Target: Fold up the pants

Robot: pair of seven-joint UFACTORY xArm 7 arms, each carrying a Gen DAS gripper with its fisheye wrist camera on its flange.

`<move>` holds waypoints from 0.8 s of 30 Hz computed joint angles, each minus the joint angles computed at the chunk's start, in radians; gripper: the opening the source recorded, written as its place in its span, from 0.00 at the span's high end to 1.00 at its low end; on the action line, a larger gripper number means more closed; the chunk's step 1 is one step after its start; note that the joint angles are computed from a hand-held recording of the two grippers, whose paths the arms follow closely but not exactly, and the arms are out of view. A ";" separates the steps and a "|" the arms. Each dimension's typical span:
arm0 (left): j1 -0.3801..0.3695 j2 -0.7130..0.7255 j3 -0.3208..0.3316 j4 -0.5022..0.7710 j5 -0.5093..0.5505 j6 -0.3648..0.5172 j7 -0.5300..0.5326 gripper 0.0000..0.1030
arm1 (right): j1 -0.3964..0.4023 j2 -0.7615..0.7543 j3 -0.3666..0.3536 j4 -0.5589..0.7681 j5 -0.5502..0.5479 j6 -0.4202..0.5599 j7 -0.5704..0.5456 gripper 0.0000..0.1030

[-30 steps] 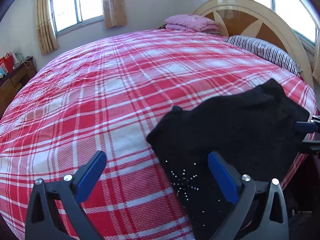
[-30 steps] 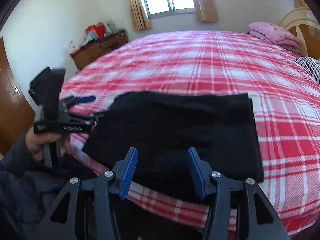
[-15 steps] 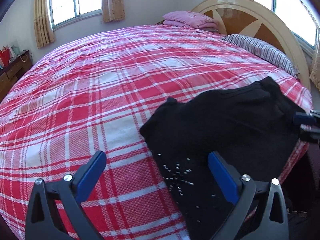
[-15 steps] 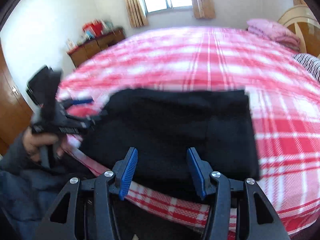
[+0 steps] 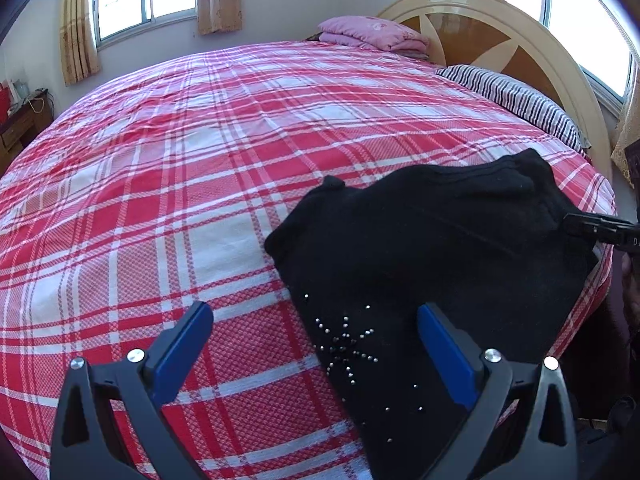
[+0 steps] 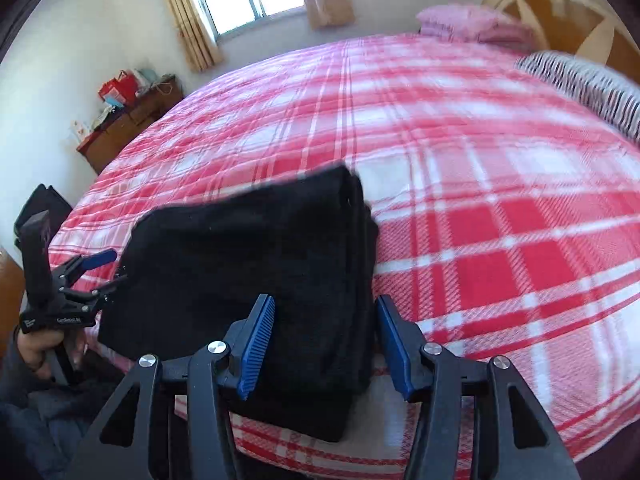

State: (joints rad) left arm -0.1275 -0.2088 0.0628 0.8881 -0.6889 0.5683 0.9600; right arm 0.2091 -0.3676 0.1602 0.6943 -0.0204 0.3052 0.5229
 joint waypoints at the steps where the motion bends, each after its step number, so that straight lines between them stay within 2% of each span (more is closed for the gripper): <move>1: 0.000 -0.001 0.003 0.001 -0.006 0.006 0.001 0.00 | 0.014 -0.004 -0.014 -0.001 0.016 0.000 -0.014 0.48; 3: 0.000 -0.009 0.007 0.001 -0.017 0.016 0.008 0.00 | 0.044 -0.013 -0.048 -0.001 0.060 0.005 -0.055 0.48; 7: -0.006 -0.026 0.011 -0.006 -0.030 0.022 0.029 0.00 | 0.040 -0.033 -0.066 -0.021 0.105 -0.016 -0.067 0.48; 9: -0.011 -0.032 0.020 -0.005 -0.051 0.038 0.050 0.00 | 0.065 -0.041 -0.105 -0.028 0.153 -0.024 -0.107 0.48; 12: -0.022 -0.037 0.038 0.004 -0.110 0.089 0.109 0.00 | 0.083 -0.055 -0.134 -0.042 0.203 -0.039 -0.152 0.48; 17: 0.005 0.019 0.021 0.043 -0.099 0.166 0.075 0.00 | 0.161 -0.050 -0.217 -0.048 0.346 -0.058 -0.257 0.48; 20: 0.024 0.044 0.020 0.065 -0.144 0.213 0.080 0.00 | 0.123 -0.031 -0.168 -0.028 0.324 -0.036 -0.257 0.48; 24: 0.040 0.045 0.002 0.064 -0.178 0.216 0.104 0.00 | 0.145 -0.001 -0.167 -0.001 0.362 -0.013 -0.304 0.48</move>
